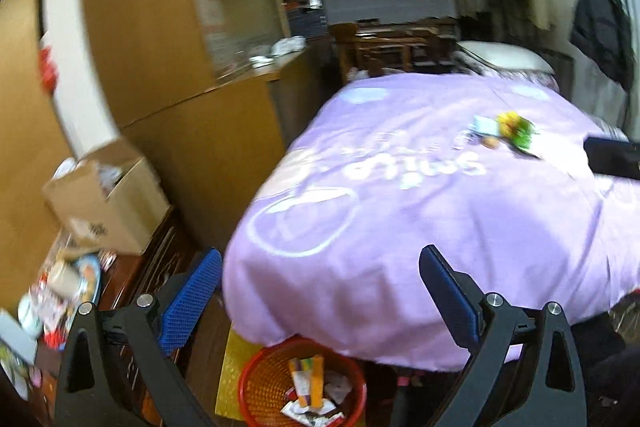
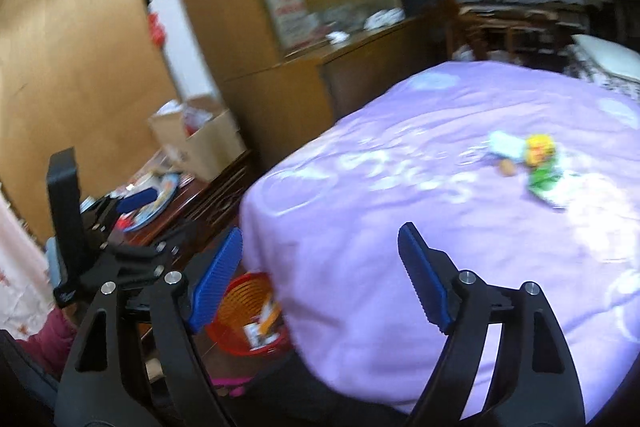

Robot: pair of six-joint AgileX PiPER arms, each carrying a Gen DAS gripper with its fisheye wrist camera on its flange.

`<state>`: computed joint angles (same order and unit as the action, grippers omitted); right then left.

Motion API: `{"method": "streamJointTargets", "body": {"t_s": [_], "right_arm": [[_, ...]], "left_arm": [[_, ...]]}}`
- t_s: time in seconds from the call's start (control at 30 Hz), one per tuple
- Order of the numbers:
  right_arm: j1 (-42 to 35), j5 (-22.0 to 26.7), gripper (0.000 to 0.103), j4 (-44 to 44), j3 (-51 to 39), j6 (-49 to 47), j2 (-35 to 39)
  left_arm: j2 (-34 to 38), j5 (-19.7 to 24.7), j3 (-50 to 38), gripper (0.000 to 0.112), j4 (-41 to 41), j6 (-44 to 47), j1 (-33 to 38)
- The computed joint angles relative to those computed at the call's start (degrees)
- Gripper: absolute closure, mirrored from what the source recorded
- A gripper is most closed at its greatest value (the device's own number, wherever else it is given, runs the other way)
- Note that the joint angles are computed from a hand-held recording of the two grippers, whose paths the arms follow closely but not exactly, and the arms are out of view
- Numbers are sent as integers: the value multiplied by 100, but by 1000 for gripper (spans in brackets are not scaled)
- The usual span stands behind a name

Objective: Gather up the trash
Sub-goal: 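Move both grippers back over the remaining trash on the bed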

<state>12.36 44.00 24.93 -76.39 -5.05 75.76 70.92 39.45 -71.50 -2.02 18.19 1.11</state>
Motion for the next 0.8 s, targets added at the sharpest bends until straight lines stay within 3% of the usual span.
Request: {"method": "streamJointTargets", "body": {"t_s": [0.13,0.27,0.5,0.8], "right_arm": [[-792,-72,21,147,321,-223,15],[-1641,-232,21,241,637,-361,381],[-2194,-830,21,-953,679,171,1107],[-2580,-1553,21,-2310,535,1194,1789]], "left_arm": [[520,-61,-183,15,834,-820,-867],[1524,101,-884,15,808,-1070,-1237],[3496,999,-2868,15,561,-1480,-1745],[5372,2382,-5991,15,589,-1607,-2328]]}}
